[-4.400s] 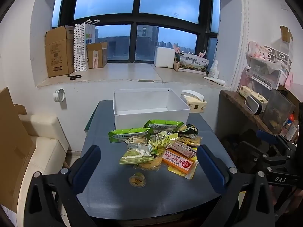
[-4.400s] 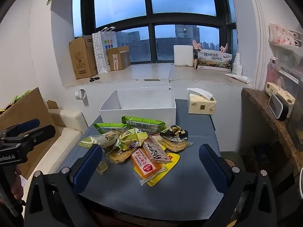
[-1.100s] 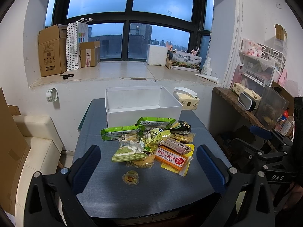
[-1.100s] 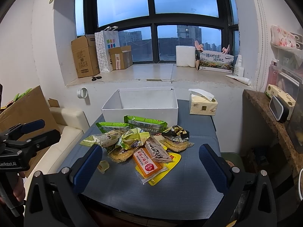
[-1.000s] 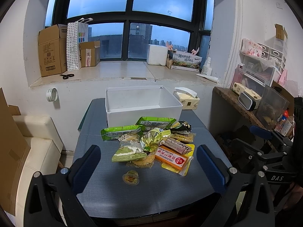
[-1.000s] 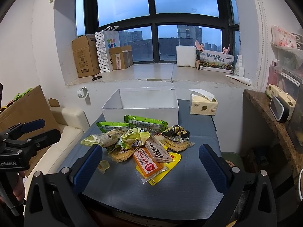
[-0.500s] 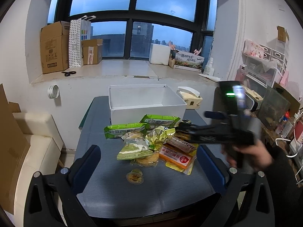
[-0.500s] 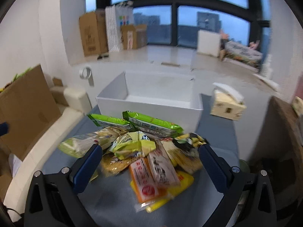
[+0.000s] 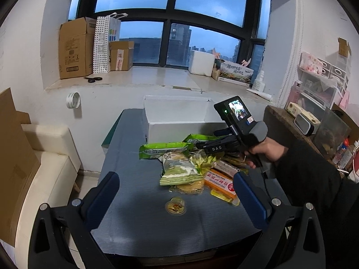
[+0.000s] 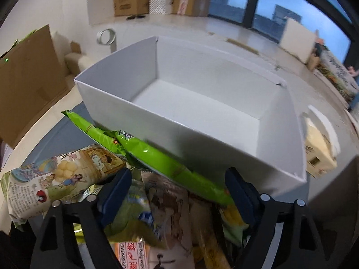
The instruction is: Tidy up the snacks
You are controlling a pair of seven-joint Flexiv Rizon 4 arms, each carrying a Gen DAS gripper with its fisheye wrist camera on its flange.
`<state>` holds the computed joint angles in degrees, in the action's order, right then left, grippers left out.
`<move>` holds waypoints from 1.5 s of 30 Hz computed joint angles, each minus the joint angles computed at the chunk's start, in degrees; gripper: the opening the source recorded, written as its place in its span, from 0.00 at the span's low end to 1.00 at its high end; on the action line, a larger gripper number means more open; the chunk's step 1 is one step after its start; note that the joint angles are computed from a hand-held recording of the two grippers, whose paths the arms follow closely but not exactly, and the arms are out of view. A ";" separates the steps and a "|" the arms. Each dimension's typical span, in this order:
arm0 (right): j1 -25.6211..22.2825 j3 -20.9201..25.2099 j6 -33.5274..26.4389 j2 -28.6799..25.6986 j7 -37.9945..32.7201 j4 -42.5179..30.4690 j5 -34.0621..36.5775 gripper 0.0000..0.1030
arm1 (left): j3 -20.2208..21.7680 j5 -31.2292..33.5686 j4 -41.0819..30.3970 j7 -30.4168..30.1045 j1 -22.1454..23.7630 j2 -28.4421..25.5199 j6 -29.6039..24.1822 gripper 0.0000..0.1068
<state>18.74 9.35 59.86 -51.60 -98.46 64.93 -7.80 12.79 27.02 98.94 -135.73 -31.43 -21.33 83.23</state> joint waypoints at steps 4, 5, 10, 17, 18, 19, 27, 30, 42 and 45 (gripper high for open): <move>-1.98 3.88 -10.12 -3.19 -4.81 -7.75 2.94 0.63 | -0.23 -0.51 0.29 0.22 0.67 -0.22 -0.21 0.96; -1.92 3.84 -10.54 -3.32 -5.70 -8.30 3.63 0.57 | -0.29 -0.64 0.32 0.25 0.76 -0.29 -0.23 0.96; -2.67 5.12 -12.46 -2.16 -11.71 -7.97 7.50 0.42 | -0.61 -1.24 0.20 0.96 1.43 -0.65 -0.41 0.96; -4.36 5.91 -8.62 5.27 -18.69 0.65 11.95 0.17 | -1.93 -2.50 -1.35 4.27 2.40 -2.28 -0.59 0.96; -4.68 5.96 -7.06 6.34 -18.80 1.97 12.63 0.15 | -2.60 -3.25 -1.79 5.62 2.95 -2.86 -0.57 0.96; -5.25 6.24 -4.48 8.16 -19.01 4.54 13.67 0.14 | -3.39 -4.20 -2.16 7.20 3.52 -3.36 -0.68 0.96; -11.93 13.51 10.38 17.07 -21.86 15.37 25.23 0.13 | -14.58 -17.63 -9.28 26.84 11.45 -11.31 -5.66 0.96; -12.38 13.85 16.45 20.88 -20.34 20.97 28.14 0.13 | -16.29 -23.30 -14.58 31.14 12.62 -15.72 -11.86 0.96; -18.15 20.36 22.27 23.95 -14.22 28.52 30.84 0.13 | -14.66 -31.95 -25.45 35.69 12.32 -24.18 -25.31 0.44; -16.95 18.81 22.23 23.83 -12.67 28.91 30.56 0.13 | -15.58 -32.39 -23.52 36.87 12.84 -23.16 -23.61 0.39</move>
<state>1.79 28.15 82.09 -27.77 -111.13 93.84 22.75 -2.79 -5.37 75.42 -98.86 -18.59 -44.49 59.62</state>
